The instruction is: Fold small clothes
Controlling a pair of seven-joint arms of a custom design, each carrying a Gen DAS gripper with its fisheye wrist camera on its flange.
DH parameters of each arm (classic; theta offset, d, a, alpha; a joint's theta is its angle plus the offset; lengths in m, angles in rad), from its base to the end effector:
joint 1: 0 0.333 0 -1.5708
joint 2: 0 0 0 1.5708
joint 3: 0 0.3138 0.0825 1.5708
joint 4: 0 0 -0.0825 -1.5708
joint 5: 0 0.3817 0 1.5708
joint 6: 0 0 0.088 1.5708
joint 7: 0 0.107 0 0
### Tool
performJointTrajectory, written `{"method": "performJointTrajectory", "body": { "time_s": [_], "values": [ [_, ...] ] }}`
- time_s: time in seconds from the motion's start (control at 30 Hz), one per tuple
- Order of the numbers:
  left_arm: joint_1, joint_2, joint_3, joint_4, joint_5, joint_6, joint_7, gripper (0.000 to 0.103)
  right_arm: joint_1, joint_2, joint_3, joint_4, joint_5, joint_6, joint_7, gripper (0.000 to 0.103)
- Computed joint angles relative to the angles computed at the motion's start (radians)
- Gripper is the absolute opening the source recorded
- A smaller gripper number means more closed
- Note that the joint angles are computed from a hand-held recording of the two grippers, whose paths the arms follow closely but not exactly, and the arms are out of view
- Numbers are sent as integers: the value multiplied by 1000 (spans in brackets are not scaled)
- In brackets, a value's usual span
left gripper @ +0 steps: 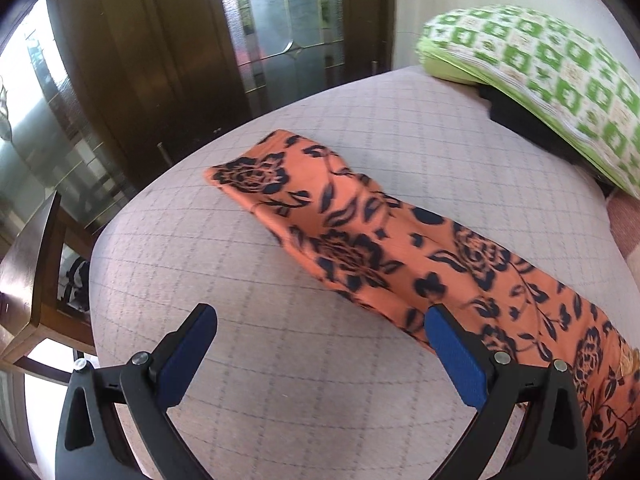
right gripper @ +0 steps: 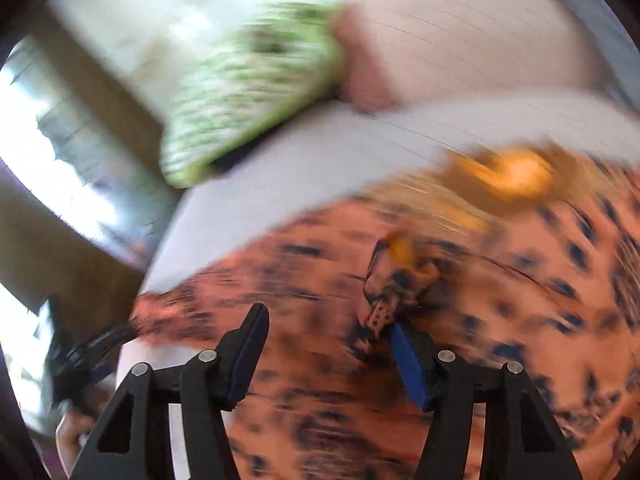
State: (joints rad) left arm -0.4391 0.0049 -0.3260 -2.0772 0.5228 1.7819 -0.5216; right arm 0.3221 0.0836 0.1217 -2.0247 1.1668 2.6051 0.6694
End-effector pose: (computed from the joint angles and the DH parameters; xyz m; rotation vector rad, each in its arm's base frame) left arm 0.4016 -0.3258 0.4134 -2.5137 0.5546 -0.0782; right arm 0.5510 0.2390 0.4514 -1.8806 1.1892 0.0870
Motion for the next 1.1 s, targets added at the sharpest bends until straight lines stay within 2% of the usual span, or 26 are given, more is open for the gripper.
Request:
{"method": "performJointTrajectory", "body": {
  "time_s": [0.07,0.17,0.23,0.33,0.47,0.53,0.57,0.6,0.63,0.67,0.7,0.83,0.9,0.97,1.03,1.1],
  "values": [
    [3,-19,2,-22,-9,-3,-3,103,-4,-19,2,-10,35,-46,-72,63],
    [10,-60,6,-72,-27,9,-20,103,2,-26,-5,-36,8,16,-69,64],
    [13,-82,4,-98,-33,12,-35,103,-9,-36,-15,-56,27,2,-79,64],
    [19,-117,6,-141,-50,19,-47,103,-7,-25,-18,-66,-18,36,-39,64],
    [28,-187,11,-234,-93,69,-94,103,-5,-10,-13,-59,-39,29,-31,63],
    [31,-234,12,-286,-110,92,-126,103,-5,-5,-7,-59,-21,4,-58,59],
    [32,-256,13,-309,-115,107,-138,103,-3,9,-6,-49,-41,-17,-47,58],
    [34,-283,14,-337,-118,127,-155,103,6,40,-5,-25,-125,-36,14,57],
    [35,-310,12,-365,-118,140,-175,103,45,71,-34,-10,-232,-35,95,56],
    [36,-330,11,-384,-115,149,-188,103,50,79,-29,-17,-269,-13,113,55],
    [37,-351,11,-405,-109,167,-197,103,20,68,7,-34,-236,15,65,55],
    [51,-458,19,-535,-48,348,-244,103,-14,28,-1,-61,-182,-52,1,55],
    [68,-495,24,-591,-16,450,-276,102,-27,1,-13,-89,-172,-60,-35,55],
    [98,-517,18,-636,30,552,-328,96,-35,-26,-26,-123,-188,-46,-59,55],
    [148,-535,11,-693,102,705,-412,82,-46,-34,-42,-149,-231,-57,-44,55],
    [204,-530,0,-726,169,828,-484,68,-66,-49,-54,-173,-165,-87,-116,55]
  ]
}}
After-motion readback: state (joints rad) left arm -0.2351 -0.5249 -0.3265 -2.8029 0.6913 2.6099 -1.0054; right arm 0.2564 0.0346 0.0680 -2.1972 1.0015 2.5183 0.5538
